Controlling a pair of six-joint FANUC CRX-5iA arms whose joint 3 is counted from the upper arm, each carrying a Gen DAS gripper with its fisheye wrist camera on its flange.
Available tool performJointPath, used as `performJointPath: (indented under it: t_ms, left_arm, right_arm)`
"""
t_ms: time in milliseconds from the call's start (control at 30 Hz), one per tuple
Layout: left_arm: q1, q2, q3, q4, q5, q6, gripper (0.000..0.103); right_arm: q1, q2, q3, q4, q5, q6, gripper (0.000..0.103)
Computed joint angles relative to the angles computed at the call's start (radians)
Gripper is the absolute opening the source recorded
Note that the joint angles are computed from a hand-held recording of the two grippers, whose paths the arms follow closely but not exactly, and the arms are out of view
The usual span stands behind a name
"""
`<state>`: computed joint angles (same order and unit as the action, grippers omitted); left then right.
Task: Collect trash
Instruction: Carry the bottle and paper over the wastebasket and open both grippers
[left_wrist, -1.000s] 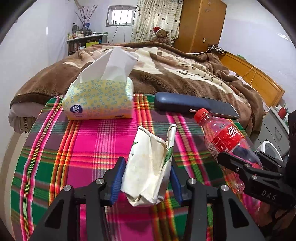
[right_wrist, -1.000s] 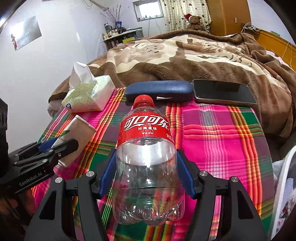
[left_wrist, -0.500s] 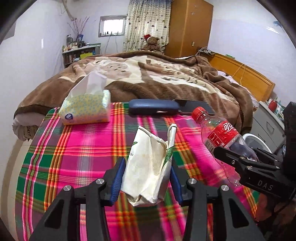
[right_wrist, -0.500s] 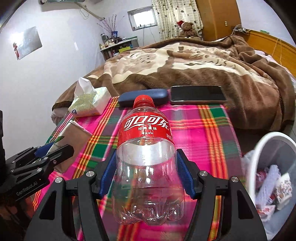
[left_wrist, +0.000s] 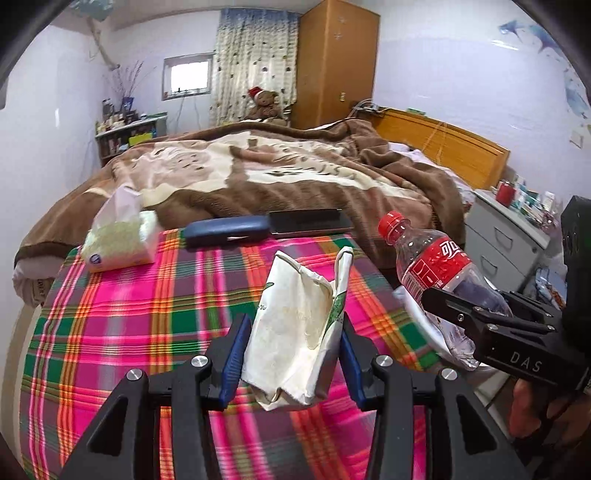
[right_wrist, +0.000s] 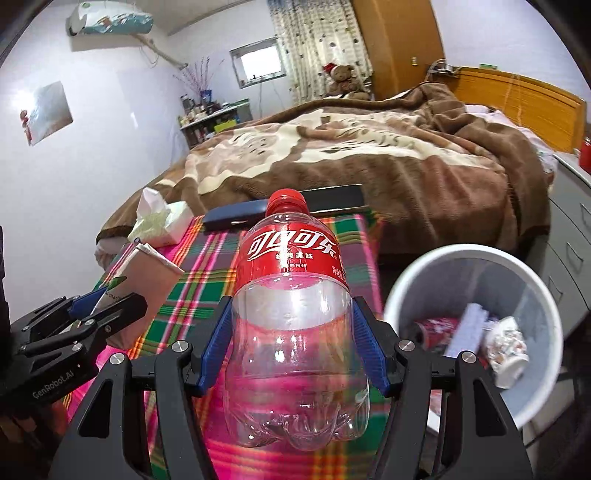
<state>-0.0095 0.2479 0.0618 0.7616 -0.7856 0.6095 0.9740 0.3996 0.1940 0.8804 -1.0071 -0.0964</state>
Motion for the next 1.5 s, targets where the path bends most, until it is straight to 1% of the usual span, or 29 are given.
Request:
performJointPath:
  t_ms: [233,500,833,1100,1167,1233,1300,1367,1433,1500]
  left_arm:
    - [-0.065,-0.037,-0.042,0.025,-0.007,-0.032,0.046]
    - [-0.138,-0.038,-0.043,0.010,-0.008,-0.035,0.047]
    - [-0.230,0.021,0.019,-0.020,-0.034,0.005,0.047]
    - [-0.287,0.105,0.122,-0.092,-0.061,0.090,0.048]
    - [-0.294,0.121,0.142,-0.106,-0.066,0.104,0.050]
    - [-0.303,0.136,0.163,-0.122,-0.072,0.119,0.055]
    - [-0.308,0.139,0.163,-0.124,-0.067,0.126,0.056]
    - [-0.307,0.144,0.159,-0.099,-0.081,0.113,0.058]
    - [-0.312,0.138,0.156,-0.123,-0.065,0.129,0.070]
    - [-0.311,0.134,0.150,-0.122,-0.064,0.129,0.070]
  right_arm:
    - [0.013,-0.083,-0.119,0.035,-0.047,-0.107,0.064]
    - [0.022,-0.153,-0.216,0.053,-0.110,-0.193,0.064]
    - [0.019,-0.223,-0.304,0.018,-0.174,-0.248,0.064]
    - [-0.007,-0.245,-0.331,-0.052,-0.177,-0.206,0.064]
    - [-0.017,-0.243,-0.327,-0.077,-0.175,-0.183,0.064]
    - [-0.027,-0.241,-0.324,-0.109,-0.170,-0.153,0.064]
    - [-0.031,-0.241,-0.326,-0.124,-0.171,-0.147,0.065]
    - [-0.026,-0.249,-0.347,-0.100,-0.175,-0.178,0.065]
    - [-0.021,-0.260,-0.365,-0.078,-0.170,-0.199,0.065]
    - [-0.016,-0.271,-0.376,-0.072,-0.164,-0.216,0.065]
